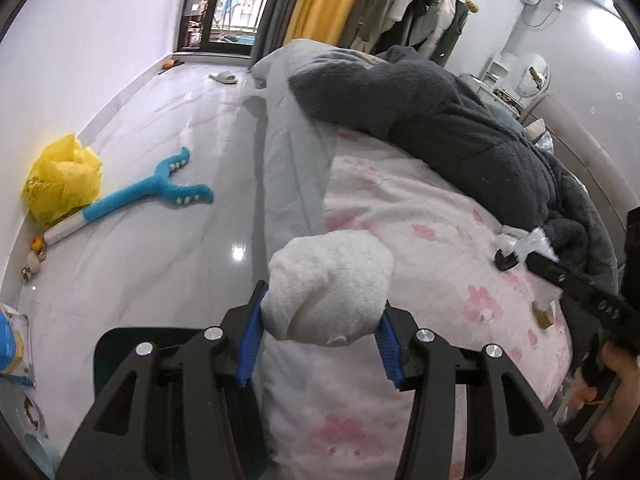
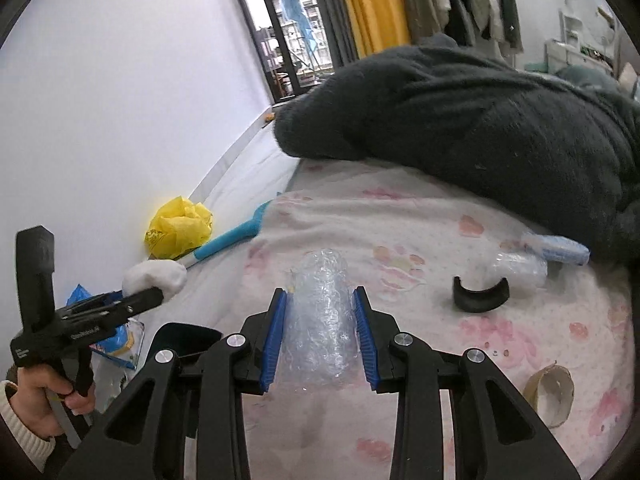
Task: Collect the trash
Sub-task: 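Carry the tissue wad and bubble-wrap roll over the teal bin with both grippers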
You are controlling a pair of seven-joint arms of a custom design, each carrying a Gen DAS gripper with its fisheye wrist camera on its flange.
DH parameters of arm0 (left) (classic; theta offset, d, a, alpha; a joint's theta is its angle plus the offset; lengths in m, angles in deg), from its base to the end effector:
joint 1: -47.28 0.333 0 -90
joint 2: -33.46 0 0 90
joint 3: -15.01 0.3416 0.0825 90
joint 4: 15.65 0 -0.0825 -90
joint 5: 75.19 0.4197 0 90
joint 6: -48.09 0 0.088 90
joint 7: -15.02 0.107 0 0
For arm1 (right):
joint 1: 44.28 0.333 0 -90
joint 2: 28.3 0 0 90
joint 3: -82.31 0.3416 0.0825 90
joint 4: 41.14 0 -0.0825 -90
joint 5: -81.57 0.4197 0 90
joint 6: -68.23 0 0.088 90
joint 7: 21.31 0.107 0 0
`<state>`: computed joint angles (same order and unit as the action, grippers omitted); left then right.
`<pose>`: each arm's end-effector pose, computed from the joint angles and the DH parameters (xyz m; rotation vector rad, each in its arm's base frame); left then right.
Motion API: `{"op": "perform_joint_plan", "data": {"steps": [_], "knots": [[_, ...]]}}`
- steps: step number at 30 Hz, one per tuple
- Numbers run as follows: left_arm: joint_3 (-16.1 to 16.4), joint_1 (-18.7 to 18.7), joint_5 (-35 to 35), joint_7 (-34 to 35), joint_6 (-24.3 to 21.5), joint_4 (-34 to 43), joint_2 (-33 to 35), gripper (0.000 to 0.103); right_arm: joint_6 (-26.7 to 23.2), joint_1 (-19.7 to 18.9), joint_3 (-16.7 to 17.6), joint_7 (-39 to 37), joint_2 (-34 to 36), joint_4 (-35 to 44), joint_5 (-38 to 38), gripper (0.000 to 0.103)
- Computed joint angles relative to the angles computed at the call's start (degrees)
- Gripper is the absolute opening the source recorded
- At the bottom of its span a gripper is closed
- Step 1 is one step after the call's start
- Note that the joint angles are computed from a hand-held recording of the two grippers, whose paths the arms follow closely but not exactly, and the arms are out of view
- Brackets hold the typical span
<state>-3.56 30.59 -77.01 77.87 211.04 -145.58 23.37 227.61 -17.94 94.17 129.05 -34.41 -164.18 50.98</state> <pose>0.4582 -0.3317 0.5232 -1.8112 2.0674 -1.0292 0.4489 0.3870 0.5379 -1.7202 1.6335 -0.4113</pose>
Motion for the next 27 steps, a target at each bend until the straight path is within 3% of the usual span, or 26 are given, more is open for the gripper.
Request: {"op": "perform_joint_plan", "data": {"steps": [11,27], "knots": [[-0.27,2.78,3.63,-0.41,-2.68,-6.04,-4.98,0.053,1.35,1.67,2.84,6.45,-0.10,-1.12,-2.83,0.034],[3.47,2.97,-5.49,6.25,-6.43,-14.00,-7.66,0.053,0.08,9.28,0.54,-2.92,15.05,14.59,3.51,0.034]]}}
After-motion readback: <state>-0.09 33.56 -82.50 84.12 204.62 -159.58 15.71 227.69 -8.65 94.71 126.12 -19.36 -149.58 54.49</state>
